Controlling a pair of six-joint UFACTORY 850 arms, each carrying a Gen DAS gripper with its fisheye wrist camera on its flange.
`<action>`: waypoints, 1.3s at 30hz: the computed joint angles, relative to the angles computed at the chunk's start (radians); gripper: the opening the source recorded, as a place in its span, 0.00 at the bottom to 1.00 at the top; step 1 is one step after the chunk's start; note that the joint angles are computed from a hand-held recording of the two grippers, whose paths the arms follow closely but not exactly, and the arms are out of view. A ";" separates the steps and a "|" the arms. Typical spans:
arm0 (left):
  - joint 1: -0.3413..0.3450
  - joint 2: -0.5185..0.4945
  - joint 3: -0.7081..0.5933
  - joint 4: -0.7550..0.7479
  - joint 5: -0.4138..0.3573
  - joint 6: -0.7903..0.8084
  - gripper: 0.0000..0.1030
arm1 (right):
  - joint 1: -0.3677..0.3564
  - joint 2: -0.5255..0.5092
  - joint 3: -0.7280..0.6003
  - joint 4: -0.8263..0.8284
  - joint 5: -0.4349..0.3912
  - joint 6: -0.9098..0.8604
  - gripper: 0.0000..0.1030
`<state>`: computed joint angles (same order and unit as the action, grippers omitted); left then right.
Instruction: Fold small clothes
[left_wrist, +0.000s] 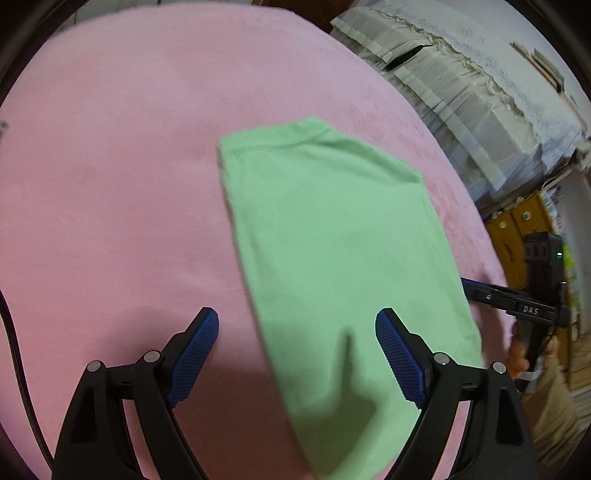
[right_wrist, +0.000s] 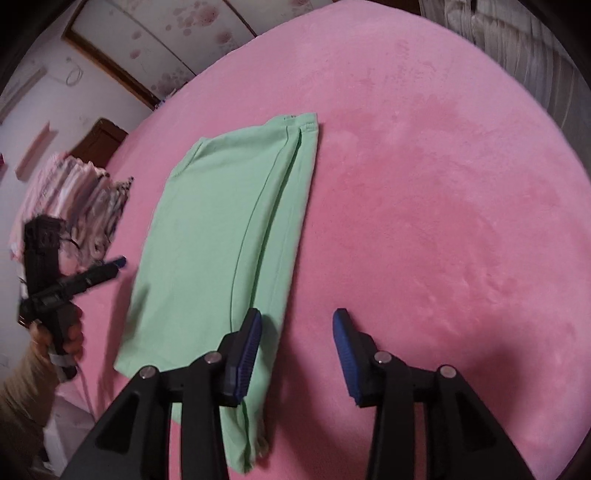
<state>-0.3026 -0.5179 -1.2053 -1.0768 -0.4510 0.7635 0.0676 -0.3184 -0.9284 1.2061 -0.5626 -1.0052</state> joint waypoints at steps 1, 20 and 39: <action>0.007 -0.020 -0.011 -0.049 -0.019 0.030 0.84 | -0.011 -0.027 -0.017 0.053 -0.035 -0.039 0.42; 0.062 -0.156 -0.049 -0.575 -0.224 0.526 0.93 | -0.076 -0.219 -0.160 0.256 -0.335 -0.186 0.74; 0.089 -0.244 -0.155 -0.593 -0.340 0.498 0.44 | -0.076 -0.344 -0.309 0.211 -0.377 -0.169 0.16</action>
<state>-0.2134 -0.7618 -1.3608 -1.6696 -0.7907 1.2616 -0.0079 -0.6626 -1.2379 1.4174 -0.9395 -1.1746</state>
